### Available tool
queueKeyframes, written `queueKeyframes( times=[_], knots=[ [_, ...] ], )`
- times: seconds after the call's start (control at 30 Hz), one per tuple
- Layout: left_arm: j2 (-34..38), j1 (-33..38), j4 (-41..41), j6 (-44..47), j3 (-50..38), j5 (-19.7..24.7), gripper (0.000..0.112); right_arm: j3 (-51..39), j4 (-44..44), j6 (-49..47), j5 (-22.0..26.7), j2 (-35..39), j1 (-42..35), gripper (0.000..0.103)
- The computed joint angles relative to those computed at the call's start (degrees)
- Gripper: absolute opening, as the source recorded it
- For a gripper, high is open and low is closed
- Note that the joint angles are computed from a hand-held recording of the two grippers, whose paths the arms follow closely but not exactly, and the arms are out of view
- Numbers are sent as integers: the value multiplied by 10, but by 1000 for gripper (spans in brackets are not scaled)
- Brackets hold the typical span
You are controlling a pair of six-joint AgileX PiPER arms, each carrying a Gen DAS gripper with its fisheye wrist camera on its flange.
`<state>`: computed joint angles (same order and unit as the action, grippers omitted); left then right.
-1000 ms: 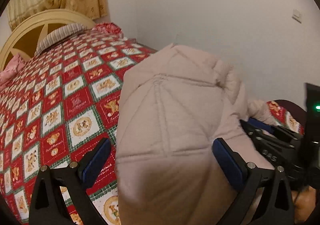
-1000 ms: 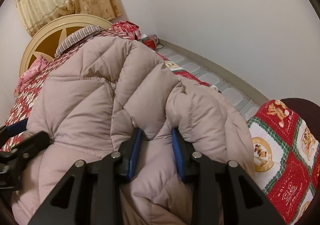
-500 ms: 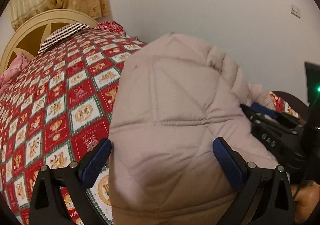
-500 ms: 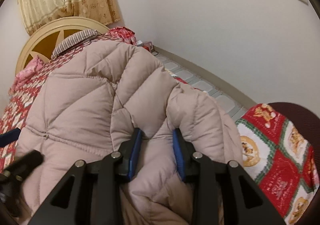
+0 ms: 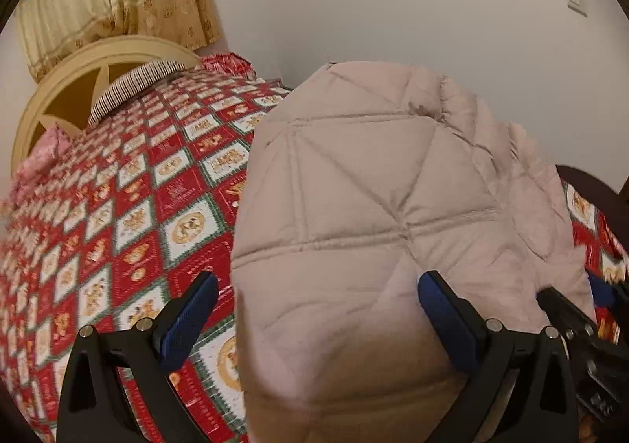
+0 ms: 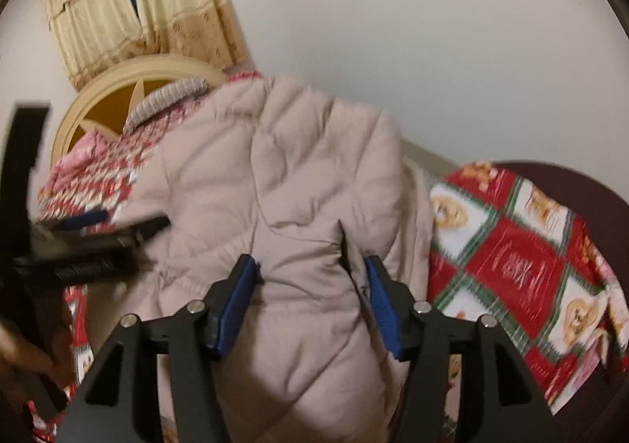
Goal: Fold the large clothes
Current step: 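Open both grippers and lift them away from the folded jacket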
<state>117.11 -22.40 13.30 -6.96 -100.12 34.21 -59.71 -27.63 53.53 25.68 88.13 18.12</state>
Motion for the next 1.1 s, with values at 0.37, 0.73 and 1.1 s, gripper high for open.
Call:
queueKeyframes(
  times=[0.37, 0.73, 1.1],
  knots=[
    [-136, -9, 5, -16, 180, -47, 102, 32, 46, -5, 88, -119, 33, 73],
    [-271, -41, 131, -167, 304, -34, 102, 16, -50, 61, 183, -214, 123, 92],
    [-379, -35, 170, -237, 332, -41, 102, -40, -252, 195, 280, -217, 264, 103]
  ],
)
